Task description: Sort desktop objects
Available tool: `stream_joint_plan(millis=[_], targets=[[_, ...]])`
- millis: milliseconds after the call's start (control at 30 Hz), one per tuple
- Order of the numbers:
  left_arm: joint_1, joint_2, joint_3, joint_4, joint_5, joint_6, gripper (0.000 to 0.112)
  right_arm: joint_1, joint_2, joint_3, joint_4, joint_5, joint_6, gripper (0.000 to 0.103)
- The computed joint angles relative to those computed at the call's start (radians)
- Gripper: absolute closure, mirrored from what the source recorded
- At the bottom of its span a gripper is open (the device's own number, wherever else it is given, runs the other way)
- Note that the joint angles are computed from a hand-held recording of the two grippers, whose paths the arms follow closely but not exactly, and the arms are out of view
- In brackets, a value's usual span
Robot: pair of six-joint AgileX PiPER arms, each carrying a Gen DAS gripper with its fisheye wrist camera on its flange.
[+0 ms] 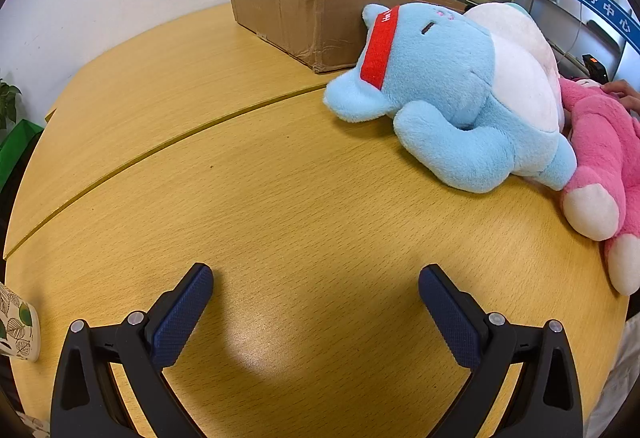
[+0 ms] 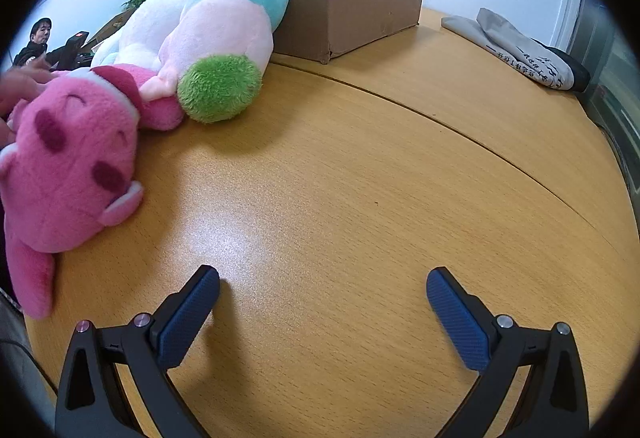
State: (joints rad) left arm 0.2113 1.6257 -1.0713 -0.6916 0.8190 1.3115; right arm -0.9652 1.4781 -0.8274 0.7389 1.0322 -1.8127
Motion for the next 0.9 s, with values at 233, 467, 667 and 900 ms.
stream_joint_plan(millis=[233,467,667,900], targets=[[0.003,-0.010,0.003,0.004,0.007,-0.002,0.009,0.000,0.001,-0.002,0.000,0.001,0.001,0.000],[-0.001,-0.004,0.011,-0.004,-0.004,0.007,0.009,0.001,0.002,-0.004,0.000,0.001,0.001,0.000],[-0.021,0.030,-0.016,-0.003,-0.026,-0.015,0.009,0.001,0.002,-0.002,0.000,0.000,0.000,0.000],[-0.016,0.034,-0.024,-0.006,-0.013,0.001,0.009,0.023,0.023,-0.026,-0.005,0.014,-0.007,0.000]])
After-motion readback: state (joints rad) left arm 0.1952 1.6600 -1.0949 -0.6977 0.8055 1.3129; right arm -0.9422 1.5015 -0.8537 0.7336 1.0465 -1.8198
